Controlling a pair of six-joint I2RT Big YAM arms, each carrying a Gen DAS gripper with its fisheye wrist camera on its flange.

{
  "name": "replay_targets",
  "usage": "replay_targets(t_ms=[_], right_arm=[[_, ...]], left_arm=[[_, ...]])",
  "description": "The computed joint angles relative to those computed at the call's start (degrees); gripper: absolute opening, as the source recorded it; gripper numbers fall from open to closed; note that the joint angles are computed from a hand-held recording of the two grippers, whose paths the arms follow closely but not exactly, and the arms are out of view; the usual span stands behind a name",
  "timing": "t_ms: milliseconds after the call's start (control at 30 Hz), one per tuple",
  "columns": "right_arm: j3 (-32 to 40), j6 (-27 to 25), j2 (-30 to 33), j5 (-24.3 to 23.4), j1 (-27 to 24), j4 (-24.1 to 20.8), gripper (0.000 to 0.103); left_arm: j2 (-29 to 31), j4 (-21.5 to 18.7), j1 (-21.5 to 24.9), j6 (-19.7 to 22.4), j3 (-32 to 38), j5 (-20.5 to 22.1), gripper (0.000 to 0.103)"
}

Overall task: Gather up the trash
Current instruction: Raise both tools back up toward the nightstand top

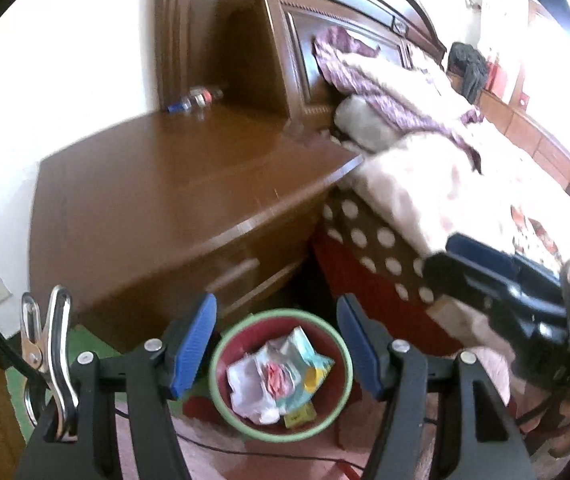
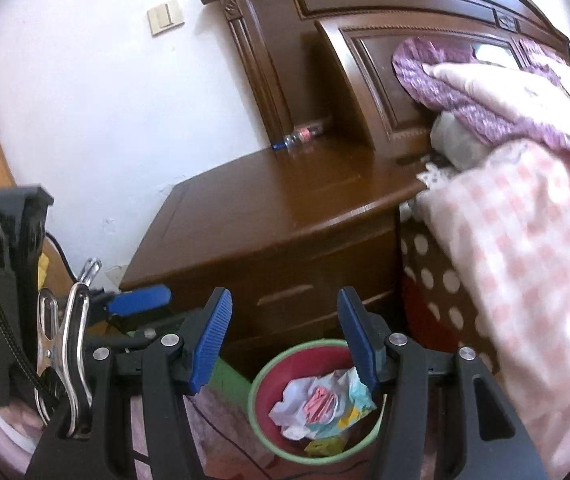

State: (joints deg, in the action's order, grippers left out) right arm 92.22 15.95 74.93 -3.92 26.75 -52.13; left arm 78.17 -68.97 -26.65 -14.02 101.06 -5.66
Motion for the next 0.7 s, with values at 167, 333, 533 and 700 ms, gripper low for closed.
replay_targets(t_ms=[167, 333, 533, 700], right_arm=[[8.5, -2.3, 4.5, 0.0, -0.3, -3.1, 0.057], [20.1, -5.4, 11.0, 1.4, -0.3, -6.8, 0.057], [37.0, -7.4, 21.2, 1.5, -0.8, -13.3, 0.057], [56.5, -5.9, 32.7, -0.3, -2.1, -21.5, 0.057]], left_arm=[[5.0, -2.1, 2.8, 1.4, 10.1, -2.2, 0.066], [11.9, -4.8, 5.5, 2.8, 22.0, -2.8, 0.066], [21.2, -8.5, 8.2, 2.8, 36.9, -2.6, 0.066], [31.5, -13.3, 10.5, 2.1, 51.9, -2.3, 0.066]])
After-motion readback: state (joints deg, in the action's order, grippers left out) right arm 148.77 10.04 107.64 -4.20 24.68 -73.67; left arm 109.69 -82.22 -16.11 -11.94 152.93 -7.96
